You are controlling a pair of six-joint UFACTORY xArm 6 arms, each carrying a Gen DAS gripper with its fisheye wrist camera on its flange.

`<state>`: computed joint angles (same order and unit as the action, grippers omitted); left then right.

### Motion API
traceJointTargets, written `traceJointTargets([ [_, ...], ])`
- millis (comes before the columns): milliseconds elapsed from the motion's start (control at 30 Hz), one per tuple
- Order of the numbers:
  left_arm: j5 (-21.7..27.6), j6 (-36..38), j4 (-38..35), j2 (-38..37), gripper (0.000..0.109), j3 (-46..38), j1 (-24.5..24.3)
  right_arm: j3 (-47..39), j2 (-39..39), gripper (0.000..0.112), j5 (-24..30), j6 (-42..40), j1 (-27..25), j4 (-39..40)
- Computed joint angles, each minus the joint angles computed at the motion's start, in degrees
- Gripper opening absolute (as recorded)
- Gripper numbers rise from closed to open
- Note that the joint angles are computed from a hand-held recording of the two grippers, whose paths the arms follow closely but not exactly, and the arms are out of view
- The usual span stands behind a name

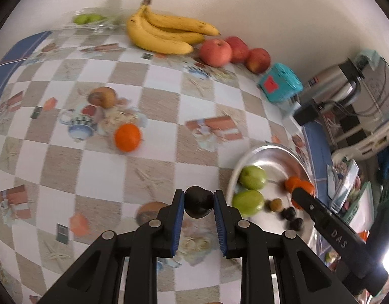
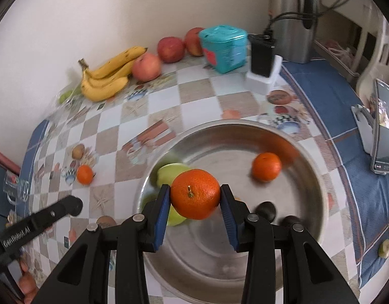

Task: Organize fruits
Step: 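Carry the plum and orange over the steel bowl with both tools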

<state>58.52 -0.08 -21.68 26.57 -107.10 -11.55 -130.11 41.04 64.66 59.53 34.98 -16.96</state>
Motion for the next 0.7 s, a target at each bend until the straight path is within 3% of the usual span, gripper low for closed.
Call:
traceJointTargets([
  [700,0.4,6.3,1.8,1.0,0.026,2.3,-7.3,9.4,-3.2,0.041,-5.6,1.3,-1.9,-1.7],
])
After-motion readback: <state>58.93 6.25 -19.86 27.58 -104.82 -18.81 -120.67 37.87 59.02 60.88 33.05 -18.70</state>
